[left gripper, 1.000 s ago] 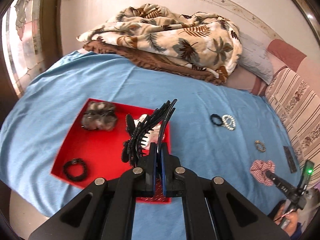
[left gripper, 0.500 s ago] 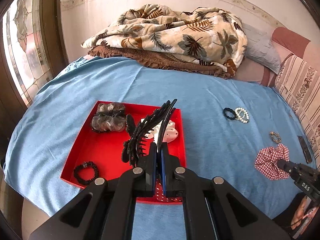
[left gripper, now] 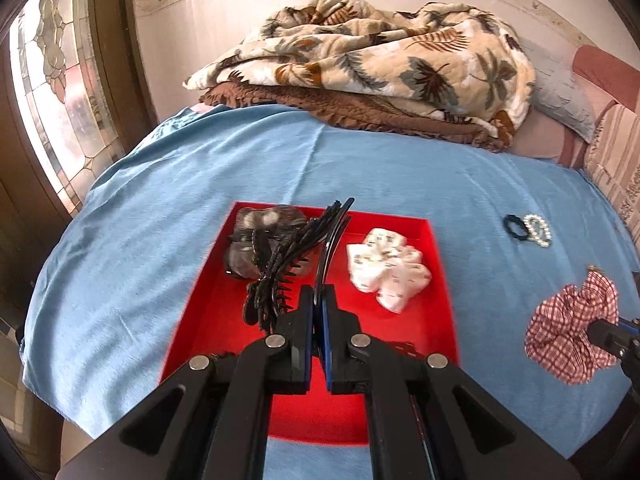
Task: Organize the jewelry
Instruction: 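Carry the claw clip with the left tool while the right carries the plaid scrunchie to the tray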
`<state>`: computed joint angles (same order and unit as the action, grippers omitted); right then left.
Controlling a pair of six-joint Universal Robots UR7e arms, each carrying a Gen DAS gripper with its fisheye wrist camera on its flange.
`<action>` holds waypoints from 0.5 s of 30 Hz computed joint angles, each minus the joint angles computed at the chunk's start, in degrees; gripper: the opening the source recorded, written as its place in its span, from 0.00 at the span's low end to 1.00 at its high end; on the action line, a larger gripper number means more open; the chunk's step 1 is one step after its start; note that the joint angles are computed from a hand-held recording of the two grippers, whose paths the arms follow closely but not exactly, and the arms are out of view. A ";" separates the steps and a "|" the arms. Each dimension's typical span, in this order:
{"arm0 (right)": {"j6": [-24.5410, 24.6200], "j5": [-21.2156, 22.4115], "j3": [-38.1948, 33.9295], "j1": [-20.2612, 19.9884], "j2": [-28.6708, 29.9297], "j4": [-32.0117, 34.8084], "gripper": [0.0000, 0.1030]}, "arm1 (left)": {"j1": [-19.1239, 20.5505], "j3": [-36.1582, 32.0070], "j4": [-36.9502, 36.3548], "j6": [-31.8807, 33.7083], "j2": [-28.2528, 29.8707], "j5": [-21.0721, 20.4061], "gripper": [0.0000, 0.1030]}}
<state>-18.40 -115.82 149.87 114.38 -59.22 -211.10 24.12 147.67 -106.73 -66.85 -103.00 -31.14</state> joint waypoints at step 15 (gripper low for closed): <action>1.28 -1.40 -11.75 5.25 10.11 7.55 0.11 | 8.89 4.21 -13.46 10.53 -11.01 -0.37 0.04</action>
<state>-17.12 -117.22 138.12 119.63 -49.11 -203.55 33.01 151.89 -120.19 -56.31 -114.00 -31.51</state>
